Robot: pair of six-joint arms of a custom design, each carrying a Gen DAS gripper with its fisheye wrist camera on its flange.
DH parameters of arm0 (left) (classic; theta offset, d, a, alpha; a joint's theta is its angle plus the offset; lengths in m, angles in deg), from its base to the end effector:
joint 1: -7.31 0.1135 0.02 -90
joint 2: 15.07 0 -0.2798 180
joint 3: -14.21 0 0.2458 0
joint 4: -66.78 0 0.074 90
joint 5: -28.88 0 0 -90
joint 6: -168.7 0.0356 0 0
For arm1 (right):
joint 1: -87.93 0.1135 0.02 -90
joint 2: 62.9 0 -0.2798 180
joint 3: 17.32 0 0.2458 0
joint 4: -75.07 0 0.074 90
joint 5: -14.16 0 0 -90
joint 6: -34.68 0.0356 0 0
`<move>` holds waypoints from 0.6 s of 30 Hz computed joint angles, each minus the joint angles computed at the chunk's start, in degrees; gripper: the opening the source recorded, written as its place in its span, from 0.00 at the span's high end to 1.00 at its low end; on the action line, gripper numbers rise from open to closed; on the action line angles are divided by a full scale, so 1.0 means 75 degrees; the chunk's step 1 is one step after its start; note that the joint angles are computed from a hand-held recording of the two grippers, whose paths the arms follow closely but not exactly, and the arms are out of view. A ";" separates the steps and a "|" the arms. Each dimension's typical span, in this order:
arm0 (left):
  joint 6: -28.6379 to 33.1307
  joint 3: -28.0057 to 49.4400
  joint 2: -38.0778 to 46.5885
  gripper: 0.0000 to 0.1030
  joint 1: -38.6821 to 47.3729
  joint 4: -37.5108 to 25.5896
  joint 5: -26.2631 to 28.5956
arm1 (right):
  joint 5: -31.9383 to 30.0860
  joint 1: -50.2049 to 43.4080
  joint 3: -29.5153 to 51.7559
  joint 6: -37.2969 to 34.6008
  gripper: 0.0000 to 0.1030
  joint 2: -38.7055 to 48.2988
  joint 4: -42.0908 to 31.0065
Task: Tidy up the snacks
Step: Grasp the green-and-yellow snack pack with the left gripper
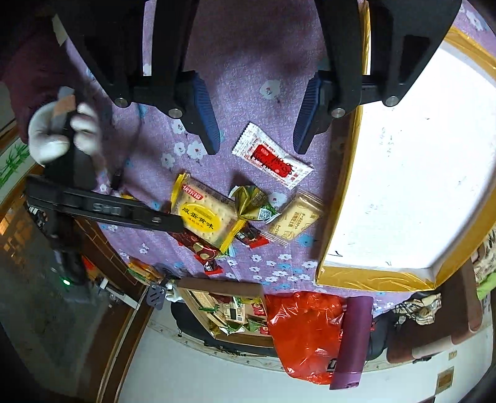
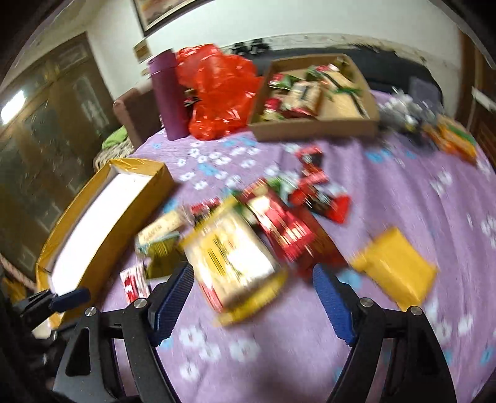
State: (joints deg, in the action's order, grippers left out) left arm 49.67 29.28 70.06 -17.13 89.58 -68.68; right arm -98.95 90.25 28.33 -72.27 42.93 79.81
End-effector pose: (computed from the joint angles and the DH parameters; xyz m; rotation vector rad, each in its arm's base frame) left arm 0.1424 -0.0596 0.0810 -0.1584 2.3998 -0.2813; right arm 0.2783 0.0253 0.0815 -0.5677 2.4063 0.4026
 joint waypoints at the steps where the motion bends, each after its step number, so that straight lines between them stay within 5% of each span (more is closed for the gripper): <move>1: 0.0024 0.0040 0.0086 0.54 -0.0007 0.0013 -0.0063 | 0.0122 0.0116 0.0051 0.0039 0.22 0.0049 0.0033; 8: -0.0560 0.0941 0.0148 0.53 -0.1178 -0.1837 -0.2179 | 0.0136 0.0311 -0.0694 -0.0016 0.21 -0.0264 0.0903; 14: -0.0450 0.1425 0.0606 0.53 -0.1223 -0.2139 -0.2282 | -0.0361 -0.0470 -0.0709 -0.0286 0.21 -0.0338 0.0715; 18: -0.0105 0.1384 0.0321 0.53 -0.0686 -0.1896 -0.1642 | -0.0826 -0.1405 -0.0213 -0.0685 0.21 -0.0355 0.0173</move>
State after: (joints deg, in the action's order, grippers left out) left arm 48.89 39.65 72.47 -22.28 75.36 -81.00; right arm -105.14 79.71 26.73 -77.41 40.27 81.11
